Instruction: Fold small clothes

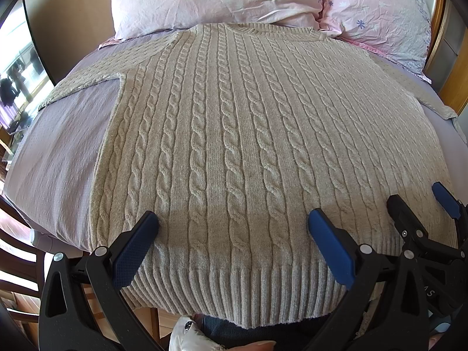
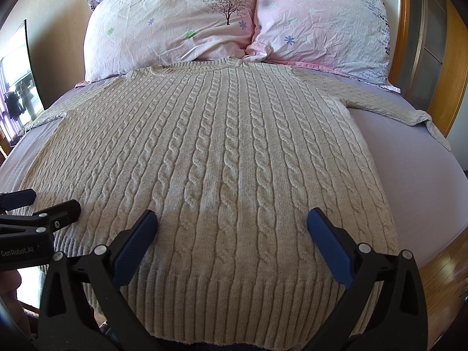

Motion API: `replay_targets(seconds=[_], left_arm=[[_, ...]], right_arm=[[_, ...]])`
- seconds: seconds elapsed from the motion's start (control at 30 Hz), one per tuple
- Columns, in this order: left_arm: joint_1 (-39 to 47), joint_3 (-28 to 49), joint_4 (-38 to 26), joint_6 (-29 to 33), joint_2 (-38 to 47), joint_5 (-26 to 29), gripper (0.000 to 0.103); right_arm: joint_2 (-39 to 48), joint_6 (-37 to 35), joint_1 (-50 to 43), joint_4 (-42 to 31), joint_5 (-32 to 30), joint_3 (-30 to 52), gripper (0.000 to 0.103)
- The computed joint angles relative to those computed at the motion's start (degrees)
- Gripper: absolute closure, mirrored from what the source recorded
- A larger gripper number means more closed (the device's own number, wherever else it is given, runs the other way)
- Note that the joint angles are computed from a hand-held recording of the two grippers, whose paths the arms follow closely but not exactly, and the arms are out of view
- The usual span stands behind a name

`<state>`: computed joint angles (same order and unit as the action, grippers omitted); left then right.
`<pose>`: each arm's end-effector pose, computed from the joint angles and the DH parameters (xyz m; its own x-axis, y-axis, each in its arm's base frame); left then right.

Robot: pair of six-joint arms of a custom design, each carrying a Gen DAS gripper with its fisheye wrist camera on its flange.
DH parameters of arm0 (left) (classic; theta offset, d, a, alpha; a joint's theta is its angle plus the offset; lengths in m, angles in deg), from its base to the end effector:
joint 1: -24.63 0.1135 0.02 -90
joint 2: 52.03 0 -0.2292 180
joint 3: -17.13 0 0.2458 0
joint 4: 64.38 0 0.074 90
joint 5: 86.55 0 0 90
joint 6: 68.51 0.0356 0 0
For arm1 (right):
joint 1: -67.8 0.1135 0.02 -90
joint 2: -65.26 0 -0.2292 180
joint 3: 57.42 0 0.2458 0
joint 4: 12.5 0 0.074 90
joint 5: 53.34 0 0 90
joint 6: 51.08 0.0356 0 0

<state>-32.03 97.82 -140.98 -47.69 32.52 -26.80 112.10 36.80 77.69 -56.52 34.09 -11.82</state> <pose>0.1583 -0.2081 0.2218 -0.8243 -0.2161 -0.5233 -0.2664 0.9636 0.0217 0.1830 0.0335 0.1975 -0.6918 -0.1581 -0.7046 -0.2284 0.9735 0.0058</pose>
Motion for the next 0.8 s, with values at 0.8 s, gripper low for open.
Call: replay_targets(seconds=[0.8], left_arm=[[0.0,0.0,0.0,0.0,0.0,-0.1,0.001]], right_arm=[[-0.1,-0.3,-0.5,-0.2,-0.3,0.1,0.002]])
